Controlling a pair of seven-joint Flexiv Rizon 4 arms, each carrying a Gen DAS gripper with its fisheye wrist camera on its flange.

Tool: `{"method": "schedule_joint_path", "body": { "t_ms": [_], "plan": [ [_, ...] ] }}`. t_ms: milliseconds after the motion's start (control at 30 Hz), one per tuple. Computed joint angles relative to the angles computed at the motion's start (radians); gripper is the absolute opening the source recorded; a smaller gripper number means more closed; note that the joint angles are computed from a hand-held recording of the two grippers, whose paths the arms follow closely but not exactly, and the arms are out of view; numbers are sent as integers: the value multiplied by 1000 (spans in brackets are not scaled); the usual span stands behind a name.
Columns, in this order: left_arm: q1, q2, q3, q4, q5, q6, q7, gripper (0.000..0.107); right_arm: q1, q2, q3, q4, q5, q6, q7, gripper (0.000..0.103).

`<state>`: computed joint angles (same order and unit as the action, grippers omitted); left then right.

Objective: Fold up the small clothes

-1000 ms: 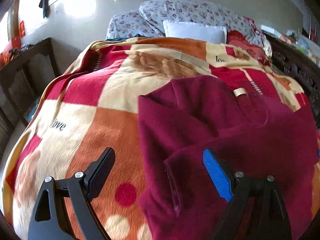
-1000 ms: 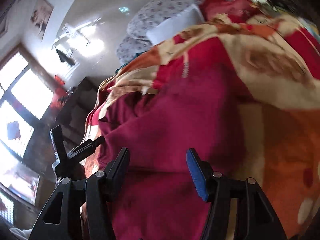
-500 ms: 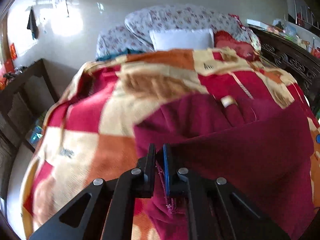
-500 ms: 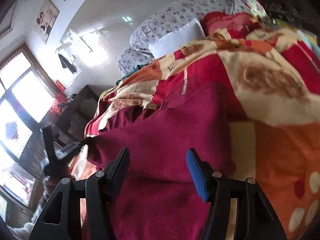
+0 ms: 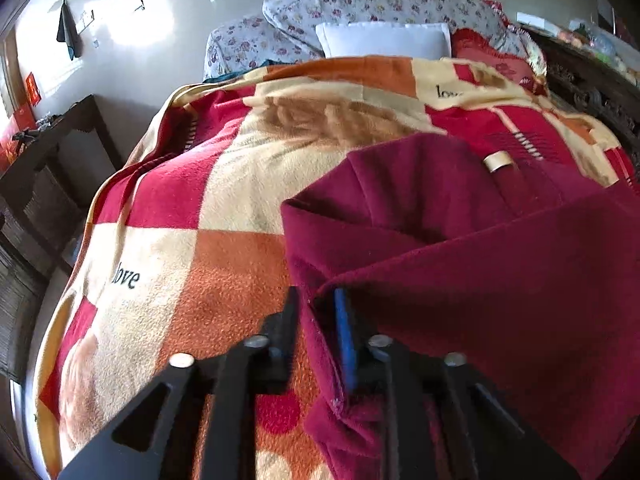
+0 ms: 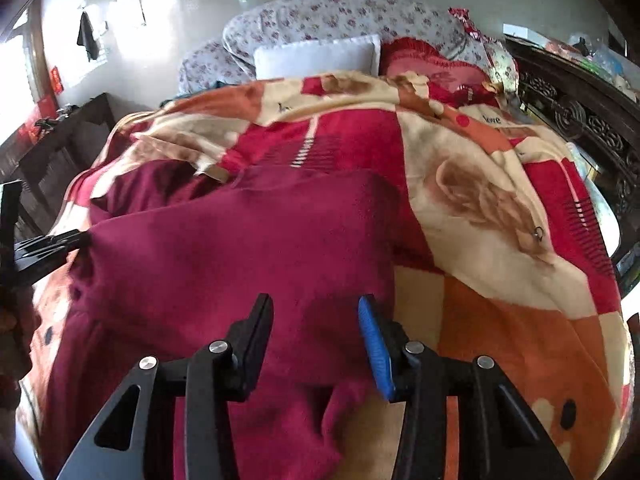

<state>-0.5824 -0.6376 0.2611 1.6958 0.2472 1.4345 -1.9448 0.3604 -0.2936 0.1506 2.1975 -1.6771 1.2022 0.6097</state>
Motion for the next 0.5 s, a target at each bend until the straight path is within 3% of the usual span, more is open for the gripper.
{"method": "schedule_joint_path", "body": {
  "t_ms": [33, 67, 167, 233, 367, 500],
  "plan": [
    [6, 12, -8, 19, -1, 15, -1, 43, 2, 5, 4, 4, -3, 1, -1, 48],
    [5, 22, -6, 35, 1, 32, -6, 51, 6, 8, 8, 7, -5, 1, -6, 48],
    [-50, 39, 52, 65, 25, 63, -36, 55, 61, -14, 24, 10, 153, -94, -155, 48],
    [-45, 49, 33, 88, 20, 73, -29, 64, 89, -43, 12, 2, 204, -129, -205, 49],
    [-59, 35, 27, 98, 8, 55, -17, 65, 135, -31, 8, 12, 237, -200, -215, 49],
    [-77, 14, 42, 93, 10, 46, -33, 65, 124, 22, 9, 50, 160, -130, -103, 49]
  ]
}}
